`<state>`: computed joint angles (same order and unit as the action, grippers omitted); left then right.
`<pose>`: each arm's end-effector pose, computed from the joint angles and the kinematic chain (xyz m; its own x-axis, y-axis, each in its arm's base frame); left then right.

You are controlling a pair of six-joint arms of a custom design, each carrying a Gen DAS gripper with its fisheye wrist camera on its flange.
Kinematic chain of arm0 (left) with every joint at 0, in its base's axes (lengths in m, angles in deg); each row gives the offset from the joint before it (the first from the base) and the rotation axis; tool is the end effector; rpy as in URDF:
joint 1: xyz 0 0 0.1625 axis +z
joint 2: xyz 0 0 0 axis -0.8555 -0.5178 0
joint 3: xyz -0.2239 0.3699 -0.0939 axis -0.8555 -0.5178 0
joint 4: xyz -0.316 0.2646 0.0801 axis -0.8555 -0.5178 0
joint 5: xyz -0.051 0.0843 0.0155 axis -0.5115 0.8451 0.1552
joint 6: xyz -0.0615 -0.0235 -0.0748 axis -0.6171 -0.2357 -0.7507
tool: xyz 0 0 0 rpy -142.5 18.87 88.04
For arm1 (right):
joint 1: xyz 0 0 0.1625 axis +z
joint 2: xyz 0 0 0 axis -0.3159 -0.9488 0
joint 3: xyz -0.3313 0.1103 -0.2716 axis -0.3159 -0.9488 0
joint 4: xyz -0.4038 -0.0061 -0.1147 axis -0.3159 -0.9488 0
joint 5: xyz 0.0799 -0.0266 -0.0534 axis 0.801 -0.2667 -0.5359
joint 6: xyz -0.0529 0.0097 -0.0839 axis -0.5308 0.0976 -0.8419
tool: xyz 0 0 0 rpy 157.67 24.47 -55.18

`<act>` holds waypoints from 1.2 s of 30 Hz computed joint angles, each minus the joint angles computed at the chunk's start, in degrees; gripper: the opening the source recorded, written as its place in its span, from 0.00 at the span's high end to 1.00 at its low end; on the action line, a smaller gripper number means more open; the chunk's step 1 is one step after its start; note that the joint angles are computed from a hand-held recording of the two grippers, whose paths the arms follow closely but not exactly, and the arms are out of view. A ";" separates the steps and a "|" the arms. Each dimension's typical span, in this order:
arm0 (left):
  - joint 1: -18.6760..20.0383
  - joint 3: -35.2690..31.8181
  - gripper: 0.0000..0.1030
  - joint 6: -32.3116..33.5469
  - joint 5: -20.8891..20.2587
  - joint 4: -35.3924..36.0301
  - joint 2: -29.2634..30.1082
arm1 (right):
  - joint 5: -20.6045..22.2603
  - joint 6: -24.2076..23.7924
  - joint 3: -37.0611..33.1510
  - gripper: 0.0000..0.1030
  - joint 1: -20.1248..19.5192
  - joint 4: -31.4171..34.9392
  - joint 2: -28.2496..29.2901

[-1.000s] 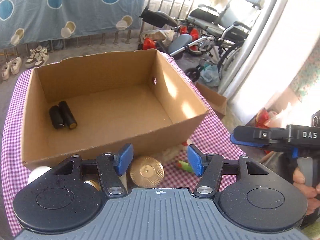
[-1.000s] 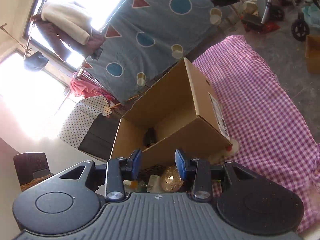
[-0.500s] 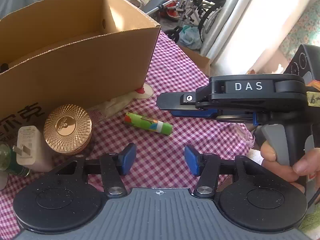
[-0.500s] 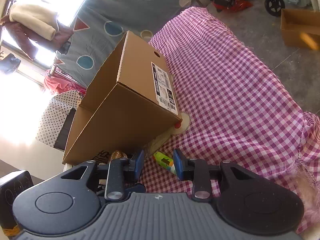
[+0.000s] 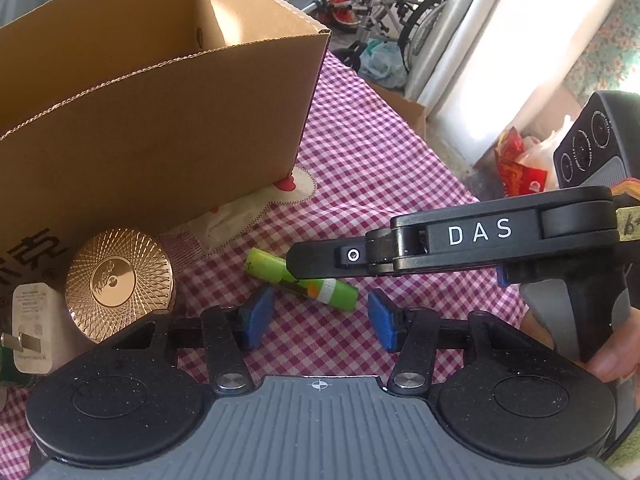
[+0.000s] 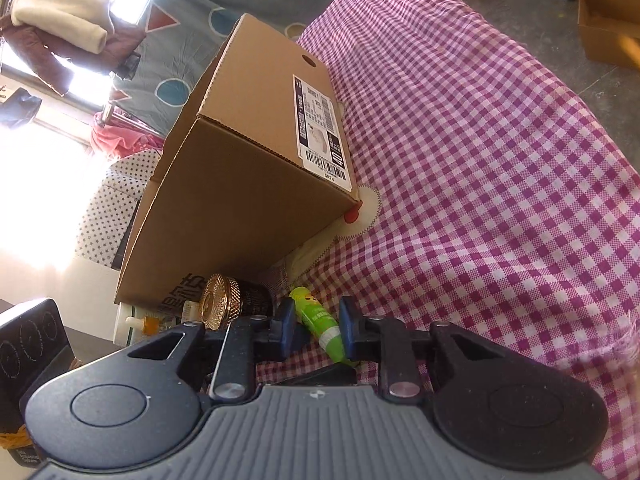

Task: Organize rigid objects

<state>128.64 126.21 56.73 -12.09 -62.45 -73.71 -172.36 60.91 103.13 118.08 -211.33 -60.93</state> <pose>-0.0493 -0.6585 0.2399 -0.8115 0.3050 -0.4985 0.4688 0.8491 -0.2436 0.2617 -0.7078 -0.0613 -0.9891 -0.1238 -0.0797 -0.0870 0.9279 -0.3624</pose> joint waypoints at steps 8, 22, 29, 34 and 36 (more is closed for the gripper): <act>-0.16 1.04 0.49 2.01 0.52 -2.25 -0.14 | -0.95 -4.34 -2.90 0.76 1.35 5.73 0.91; -1.69 4.49 0.51 2.93 0.51 -5.14 -3.00 | -4.08 -2.76 2.74 0.85 3.52 -2.63 -1.03; -3.35 7.17 0.51 3.25 -0.05 -8.35 -6.61 | -5.99 -3.97 4.03 0.85 6.52 -5.28 -2.74; -4.73 7.56 0.51 3.86 1.80 -9.85 -9.14 | -5.52 -6.03 0.69 0.85 8.93 -4.74 -1.73; -5.05 7.07 0.51 4.14 2.94 -10.37 -9.86 | -4.93 -6.92 -1.24 0.85 9.77 -3.42 -1.30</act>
<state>123.59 133.28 60.87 -9.15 -72.82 -83.57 -177.30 53.99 101.89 127.84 -214.76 -62.23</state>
